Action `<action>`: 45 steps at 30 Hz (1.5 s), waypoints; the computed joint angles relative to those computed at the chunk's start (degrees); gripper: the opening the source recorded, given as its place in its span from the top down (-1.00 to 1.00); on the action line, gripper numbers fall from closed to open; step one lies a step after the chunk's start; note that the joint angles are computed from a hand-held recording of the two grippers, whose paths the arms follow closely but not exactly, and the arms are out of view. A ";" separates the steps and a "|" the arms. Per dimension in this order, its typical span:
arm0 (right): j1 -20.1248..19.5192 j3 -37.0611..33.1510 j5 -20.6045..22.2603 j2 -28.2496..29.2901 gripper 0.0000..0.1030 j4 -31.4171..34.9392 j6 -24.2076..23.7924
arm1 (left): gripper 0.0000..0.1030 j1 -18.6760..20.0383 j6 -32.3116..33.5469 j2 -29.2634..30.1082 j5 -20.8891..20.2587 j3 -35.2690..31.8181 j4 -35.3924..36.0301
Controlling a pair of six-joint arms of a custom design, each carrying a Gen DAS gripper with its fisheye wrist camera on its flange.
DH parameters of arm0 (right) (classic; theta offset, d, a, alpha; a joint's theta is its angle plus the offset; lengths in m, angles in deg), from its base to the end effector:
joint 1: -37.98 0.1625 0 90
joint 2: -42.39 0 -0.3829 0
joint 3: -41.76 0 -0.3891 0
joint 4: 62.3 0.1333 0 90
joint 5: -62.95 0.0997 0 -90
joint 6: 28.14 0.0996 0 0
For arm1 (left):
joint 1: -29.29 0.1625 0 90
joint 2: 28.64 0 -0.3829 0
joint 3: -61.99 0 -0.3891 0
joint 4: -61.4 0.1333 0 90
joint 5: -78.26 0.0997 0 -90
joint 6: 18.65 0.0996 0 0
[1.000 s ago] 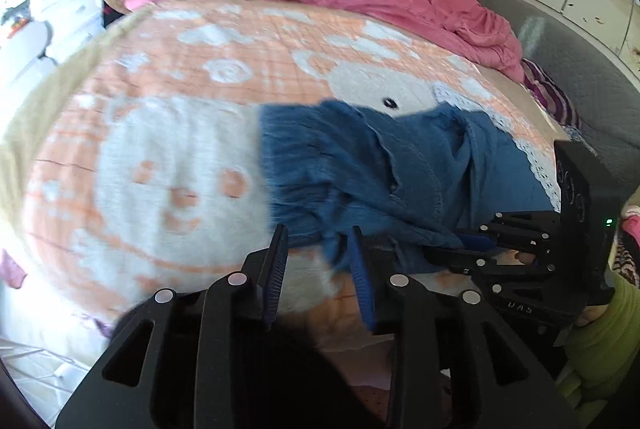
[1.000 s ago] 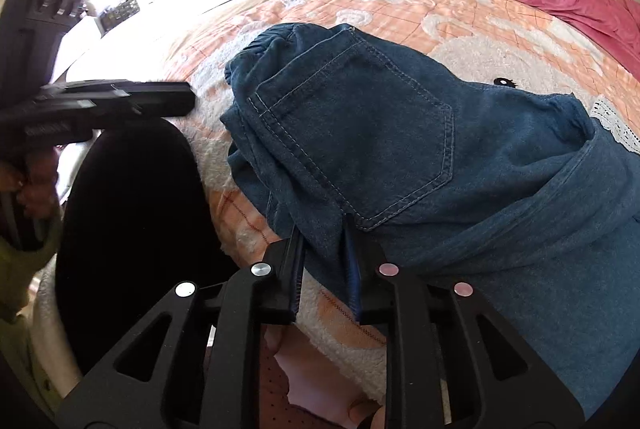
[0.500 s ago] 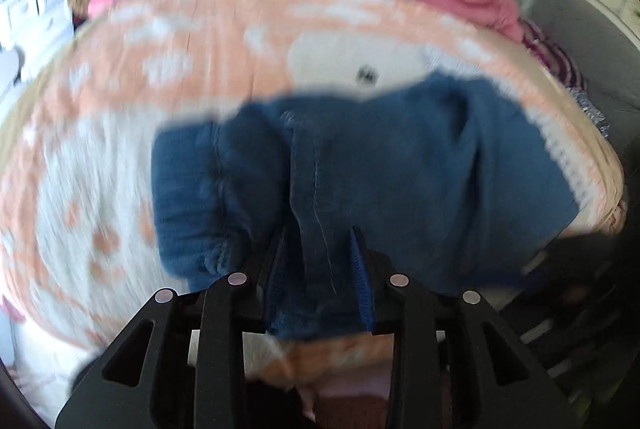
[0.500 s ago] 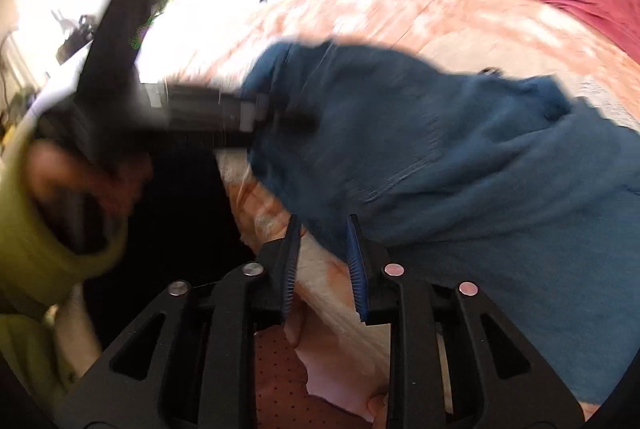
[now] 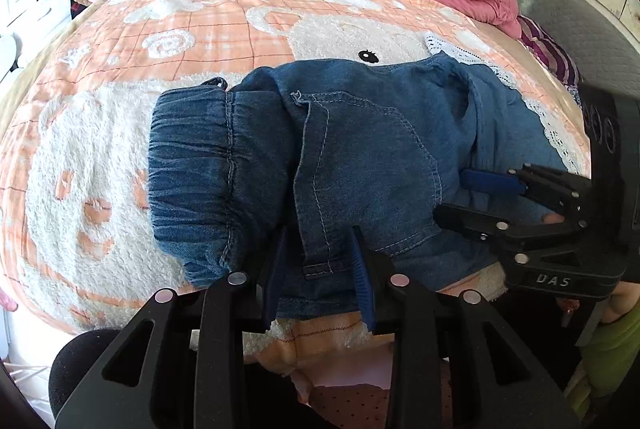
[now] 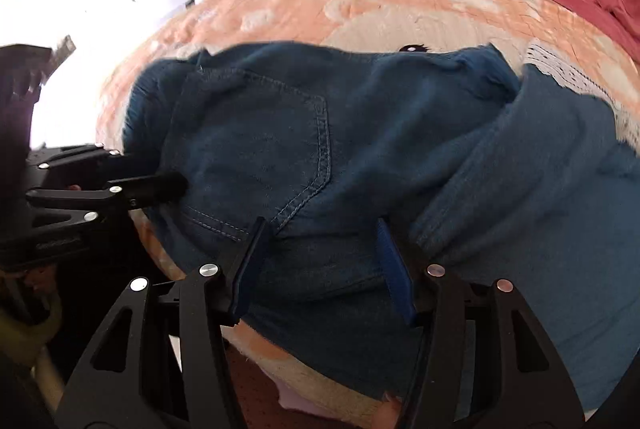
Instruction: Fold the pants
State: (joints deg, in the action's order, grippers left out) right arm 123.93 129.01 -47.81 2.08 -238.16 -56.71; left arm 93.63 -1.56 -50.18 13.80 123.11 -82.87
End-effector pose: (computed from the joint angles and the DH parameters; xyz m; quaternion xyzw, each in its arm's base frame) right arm 0.0488 -0.6989 0.1161 0.1383 -0.9190 0.2668 0.2551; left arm -0.1769 -0.7751 -0.0065 0.3262 0.9110 -0.1407 0.2093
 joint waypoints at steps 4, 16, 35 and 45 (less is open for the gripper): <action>-0.87 5.09 4.93 -4.88 -0.03 -2.72 1.25 | 0.06 -0.43 0.93 -1.84 -1.74 2.89 -2.65; -3.13 11.53 0.63 -12.06 -0.44 -16.31 5.61 | -0.44 -4.32 4.91 -2.80 -11.20 4.54 -3.40; -4.04 1.48 -5.09 -9.10 -0.61 -10.21 4.36 | 0.88 -2.72 2.60 25.97 -20.92 -41.27 25.09; -2.96 -33.90 -11.74 8.38 -0.50 14.83 7.00 | 0.88 -3.12 6.35 21.13 -23.51 -29.93 18.98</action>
